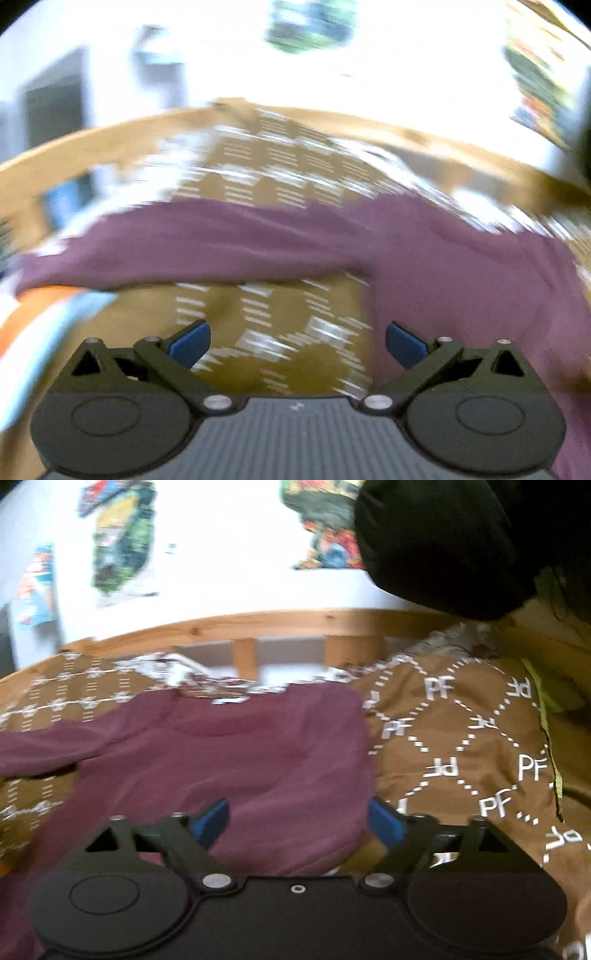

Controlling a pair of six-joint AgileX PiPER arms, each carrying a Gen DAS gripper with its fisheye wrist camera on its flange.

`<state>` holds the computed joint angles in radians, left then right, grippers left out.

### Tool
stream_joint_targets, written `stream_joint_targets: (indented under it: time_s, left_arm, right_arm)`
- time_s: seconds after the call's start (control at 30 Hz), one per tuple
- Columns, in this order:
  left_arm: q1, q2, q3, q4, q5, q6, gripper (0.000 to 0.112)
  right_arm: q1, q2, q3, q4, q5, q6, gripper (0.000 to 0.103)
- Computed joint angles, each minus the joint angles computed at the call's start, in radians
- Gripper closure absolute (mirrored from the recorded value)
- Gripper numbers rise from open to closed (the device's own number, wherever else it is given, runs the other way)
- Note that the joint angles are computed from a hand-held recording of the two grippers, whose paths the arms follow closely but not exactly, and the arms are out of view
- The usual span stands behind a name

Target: Fold small clothes

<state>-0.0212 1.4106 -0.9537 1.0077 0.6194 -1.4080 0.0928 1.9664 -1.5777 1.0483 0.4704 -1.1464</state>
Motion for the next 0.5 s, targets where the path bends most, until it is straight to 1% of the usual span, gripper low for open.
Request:
stream_joint_targets:
  time_s: [0.03, 0.07, 0.13, 0.23, 0.27, 0.33, 0.37, 0.4, 0.43, 0.5]
  left_arm:
    - [0.034, -0.02, 0.013, 0.028, 0.01, -0.049, 0.01]
    - [0.082, -0.046, 0.029, 0.042, 0.004, -0.09, 0.01]
    - [0.176, -0.095, 0.062, 0.074, -0.033, -0.175, 0.01]
    - [0.267, -0.145, 0.093, 0.132, -0.055, -0.27, 0.011]
    - [0.276, -0.158, 0.099, 0.162, -0.039, -0.304, 0.012]
    - [0.269, -0.169, 0.101, 0.21, 0.034, -0.365, 0.013]
    - [0.267, -0.166, 0.095, 0.211, 0.068, -0.375, 0.014]
    - [0.285, -0.156, 0.084, 0.192, 0.077, -0.363, 0.014]
    - [0.312, -0.156, 0.08, 0.154, 0.067, -0.333, 0.014]
    - [0.388, -0.142, 0.055, 0.004, 0.007, -0.228, 0.02]
  right_arm:
    - [-0.002, -0.036, 0.05, 0.048, 0.016, -0.053, 0.004]
    - [-0.002, -0.071, 0.101, 0.089, 0.025, -0.094, 0.002]
    - [0.0, -0.13, 0.184, 0.128, 0.054, -0.136, 0.002]
    - [0.002, -0.201, 0.302, 0.192, 0.087, -0.209, 0.001]
    - [0.007, -0.221, 0.337, 0.206, 0.09, -0.224, 0.001]
    - [0.018, -0.252, 0.393, 0.228, 0.092, -0.256, 0.001]
    - [0.025, -0.267, 0.423, 0.255, 0.086, -0.291, 0.001]
    - [0.035, -0.285, 0.455, 0.293, 0.071, -0.335, 0.001]
    - [0.04, -0.297, 0.48, 0.325, 0.064, -0.372, 0.001]
    - [0.052, -0.31, 0.506, 0.364, 0.054, -0.402, 0.001]
